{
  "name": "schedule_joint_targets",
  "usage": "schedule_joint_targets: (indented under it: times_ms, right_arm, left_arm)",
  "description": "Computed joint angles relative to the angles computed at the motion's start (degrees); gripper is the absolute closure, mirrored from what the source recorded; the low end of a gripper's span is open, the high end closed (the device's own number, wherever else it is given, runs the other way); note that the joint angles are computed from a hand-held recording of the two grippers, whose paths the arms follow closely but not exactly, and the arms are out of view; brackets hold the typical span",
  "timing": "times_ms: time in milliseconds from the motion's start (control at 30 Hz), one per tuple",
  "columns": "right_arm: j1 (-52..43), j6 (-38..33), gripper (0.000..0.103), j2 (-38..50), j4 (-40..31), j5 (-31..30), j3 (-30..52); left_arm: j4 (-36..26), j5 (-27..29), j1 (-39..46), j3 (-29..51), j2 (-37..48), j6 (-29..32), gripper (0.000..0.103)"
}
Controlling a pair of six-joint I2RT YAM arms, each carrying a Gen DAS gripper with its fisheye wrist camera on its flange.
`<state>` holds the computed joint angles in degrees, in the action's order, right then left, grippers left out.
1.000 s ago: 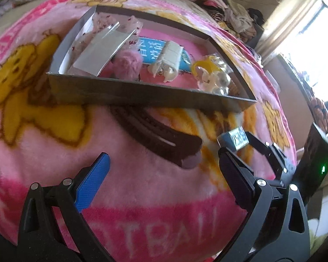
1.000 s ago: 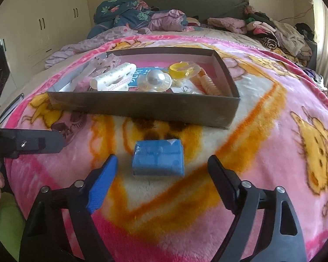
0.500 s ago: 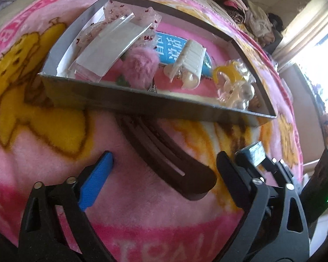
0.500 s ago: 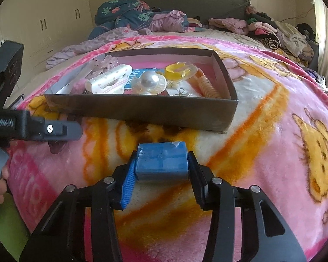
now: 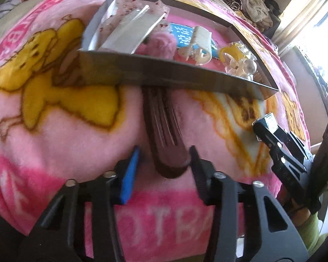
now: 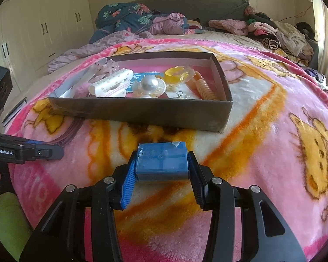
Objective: Organize jewelry
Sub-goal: 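Lift the blue case and brown hair clip toward the pink box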
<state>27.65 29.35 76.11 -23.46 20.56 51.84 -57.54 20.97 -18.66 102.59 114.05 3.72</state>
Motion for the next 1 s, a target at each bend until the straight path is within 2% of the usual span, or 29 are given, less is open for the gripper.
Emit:
schedule_joint_targets:
  times_ms: [67, 400, 500, 567, 633, 700, 767, 1000]
  right_arm:
    - [0.4, 0.15, 0.06, 0.02, -0.26, 0.01, 0.23]
    - [2.23, 0.85, 0.06, 0.41, -0.88, 0.5, 1.41]
    - [2.56, 1.12, 0.06, 0.59, -1.23, 0.69, 1.78]
    - [2.62, 1.08, 0.06, 0.73, -1.36, 0.71, 1.93]
    - [2.76, 1.11, 0.06, 1.17, -1.63, 0.8, 2.36]
    - [2.91, 1.34, 0.06, 1.44, -1.68, 0.8, 2.59]
    - [3.04, 1.43, 0.06, 1.56, -2.12, 0.97, 2.98]
    - [4.2, 0.81, 0.06, 1.33, -2.96, 1.35, 4.31]
  left_arm:
    - [-0.08, 0.53, 1.17, -0.97, -0.86, 0.66, 0.078]
    - [1.42, 0.6, 2.85, -2.89, -2.99, 1.98, 0.078]
    - [2.63, -0.14, 2.2, -2.71, -2.42, 1.45, 0.069]
    - [3.9, -0.26, 1.97, -2.8, -2.16, 0.88, 0.058]
    - [5.61, 0.28, 1.92, -3.2, -2.08, 0.52, 0.057]
    - [6.77, -0.6, 1.56, -3.08, -1.66, 0.66, 0.058]
    - [7.3, -0.4, 1.52, -2.79, -1.3, 0.86, 0.077]
    - [6.82, 0.63, 1.78, -3.82, -3.17, 4.11, 0.08]
